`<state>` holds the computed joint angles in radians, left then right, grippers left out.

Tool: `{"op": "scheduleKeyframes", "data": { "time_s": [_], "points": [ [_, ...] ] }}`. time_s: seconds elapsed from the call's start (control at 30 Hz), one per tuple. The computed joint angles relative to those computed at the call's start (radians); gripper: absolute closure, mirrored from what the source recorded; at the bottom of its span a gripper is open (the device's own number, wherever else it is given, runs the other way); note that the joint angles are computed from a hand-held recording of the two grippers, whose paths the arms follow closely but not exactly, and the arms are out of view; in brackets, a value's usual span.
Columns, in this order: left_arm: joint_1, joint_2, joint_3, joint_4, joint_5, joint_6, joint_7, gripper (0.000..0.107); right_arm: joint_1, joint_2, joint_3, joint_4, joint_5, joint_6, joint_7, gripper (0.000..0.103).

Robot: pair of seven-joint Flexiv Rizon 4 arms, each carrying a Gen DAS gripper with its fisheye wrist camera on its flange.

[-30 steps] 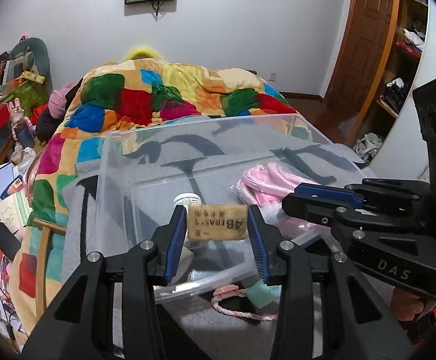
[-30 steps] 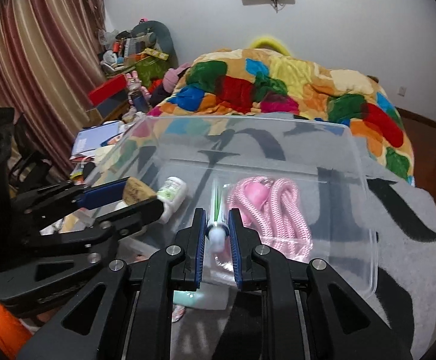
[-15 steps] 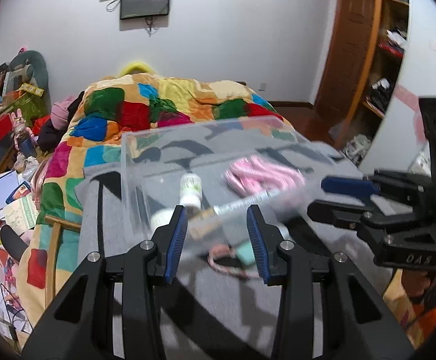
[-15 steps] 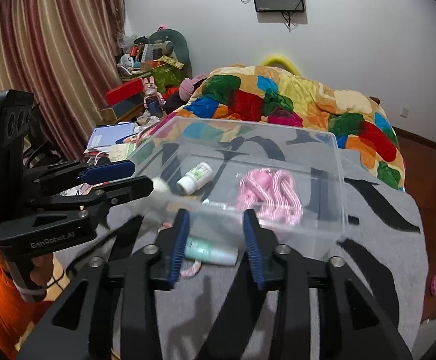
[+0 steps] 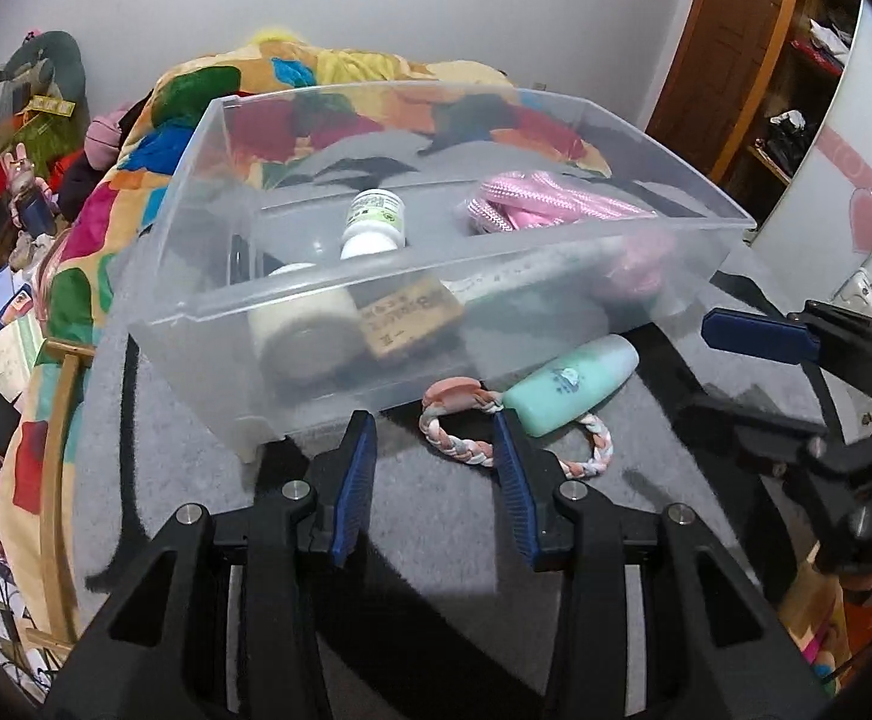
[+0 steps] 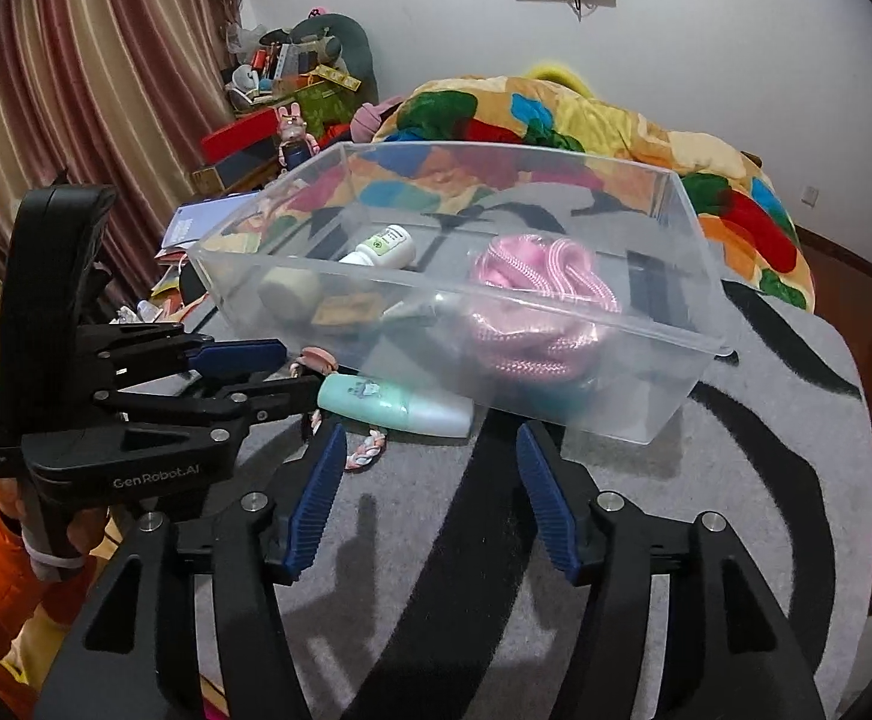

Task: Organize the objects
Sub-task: 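Grasp the braided pink rope loop with the left tool while the right tool grasps the mint green bottle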

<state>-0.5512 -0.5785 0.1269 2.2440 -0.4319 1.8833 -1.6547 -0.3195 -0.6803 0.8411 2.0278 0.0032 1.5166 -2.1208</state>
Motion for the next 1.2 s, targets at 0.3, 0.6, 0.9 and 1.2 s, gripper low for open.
{"op": "scheduleKeyframes", "data": {
  "time_s": [0.3,0.6,0.9,1.2],
  "points": [
    [0.038,0.006,-0.056,0.037,0.042,0.067,0.013,0.099,0.127,0.005,-0.097,-0.01,-0.034,0.017,0.064,0.027],
    [0.009,0.044,-0.066,0.157,0.018,0.16,0.029,0.1,0.252,0.024,-0.222,-0.013,-0.051,0.025,0.175,0.027],
    [0.111,0.078,-0.147,0.218,0.099,0.204,-0.018,0.092,0.215,0.032,-0.211,0.004,-0.058,0.009,0.147,0.063],
    [0.118,0.076,-0.141,0.192,0.074,0.188,-0.019,0.079,0.124,0.035,-0.11,0.024,-0.054,0.045,0.039,0.061]
  ]
}}
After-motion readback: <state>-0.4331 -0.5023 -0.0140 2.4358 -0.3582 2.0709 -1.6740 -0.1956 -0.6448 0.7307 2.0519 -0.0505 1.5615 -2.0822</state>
